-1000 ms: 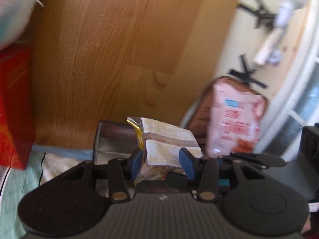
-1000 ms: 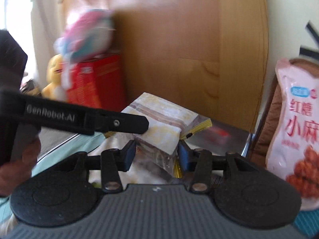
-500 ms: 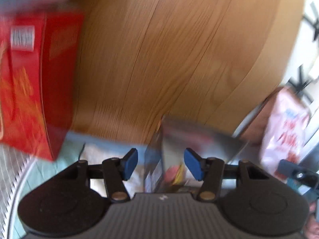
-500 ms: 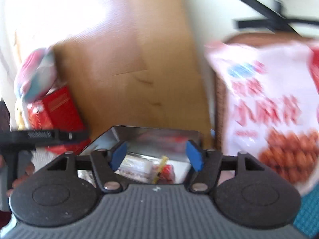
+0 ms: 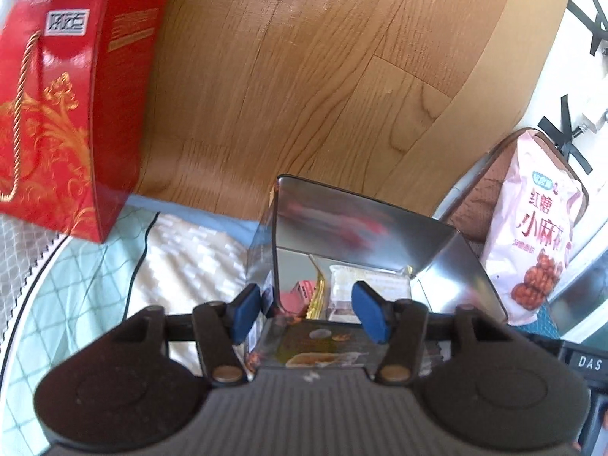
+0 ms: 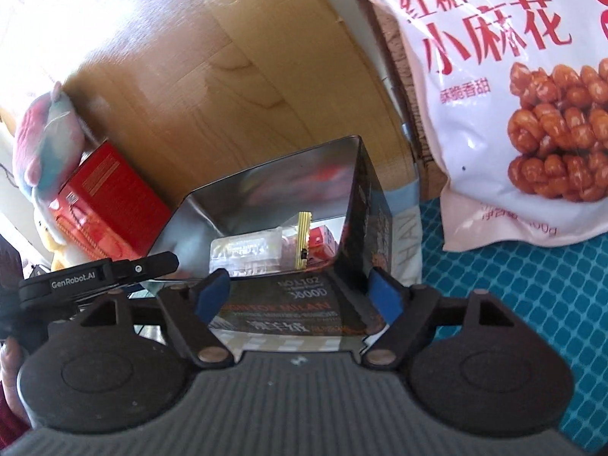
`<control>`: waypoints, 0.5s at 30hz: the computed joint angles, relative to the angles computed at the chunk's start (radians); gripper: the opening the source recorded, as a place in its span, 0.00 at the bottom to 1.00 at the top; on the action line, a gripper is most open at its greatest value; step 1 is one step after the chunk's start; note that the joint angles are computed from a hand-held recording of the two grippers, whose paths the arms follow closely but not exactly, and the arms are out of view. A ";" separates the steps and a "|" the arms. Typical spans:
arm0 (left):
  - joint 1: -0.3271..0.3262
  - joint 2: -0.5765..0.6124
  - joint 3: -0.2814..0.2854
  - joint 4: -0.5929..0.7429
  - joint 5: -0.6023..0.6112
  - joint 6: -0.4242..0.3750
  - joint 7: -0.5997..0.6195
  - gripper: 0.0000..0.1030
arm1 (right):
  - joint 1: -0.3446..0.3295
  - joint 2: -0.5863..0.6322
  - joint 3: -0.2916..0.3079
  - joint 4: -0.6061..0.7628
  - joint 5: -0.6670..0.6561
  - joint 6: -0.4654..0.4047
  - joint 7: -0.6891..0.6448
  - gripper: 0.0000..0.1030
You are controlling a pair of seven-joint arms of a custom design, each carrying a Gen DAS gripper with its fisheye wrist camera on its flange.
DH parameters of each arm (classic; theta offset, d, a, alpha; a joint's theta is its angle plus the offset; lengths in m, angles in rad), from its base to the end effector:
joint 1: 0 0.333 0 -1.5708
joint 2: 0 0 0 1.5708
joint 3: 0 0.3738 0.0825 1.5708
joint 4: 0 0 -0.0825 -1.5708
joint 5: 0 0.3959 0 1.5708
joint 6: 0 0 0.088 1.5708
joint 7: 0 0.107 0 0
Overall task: Organize snacks
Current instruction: 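Lower the clear bag into the black tin box and release, then grasp the white cup with the yellow lid with the left gripper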
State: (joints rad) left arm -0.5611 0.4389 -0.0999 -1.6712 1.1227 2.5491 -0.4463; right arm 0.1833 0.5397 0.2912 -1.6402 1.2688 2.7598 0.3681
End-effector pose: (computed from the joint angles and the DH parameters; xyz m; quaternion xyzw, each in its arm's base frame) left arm 0.5812 -0.4527 0.4397 -0.7926 0.4455 -0.3571 0.2142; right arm 0.7002 0.2707 0.3945 -0.7554 0.4518 -0.0190 0.4742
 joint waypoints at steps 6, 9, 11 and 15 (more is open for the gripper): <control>-0.042 -0.108 0.002 -0.140 0.155 -0.051 -0.236 0.81 | -0.060 -0.089 0.068 -0.095 0.337 0.086 -0.380 0.78; -0.027 -0.135 -0.029 -0.207 0.229 -0.027 -0.368 0.76 | -0.066 -0.152 0.045 -0.186 0.318 -0.036 -0.376 0.78; -0.001 -0.127 -0.052 -0.227 0.252 0.024 -0.426 0.69 | -0.033 -0.155 0.016 -0.204 0.162 -0.129 -0.252 0.68; 0.025 -0.137 -0.062 -0.277 0.372 0.120 -0.648 0.58 | 0.102 -0.092 -0.038 -0.149 -0.037 -0.106 -0.072 0.57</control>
State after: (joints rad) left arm -0.5364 0.3020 -0.1615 -1.9481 1.4943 2.6686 -1.0944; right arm 0.2849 0.4481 0.2532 -1.7893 1.2317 2.6536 0.2959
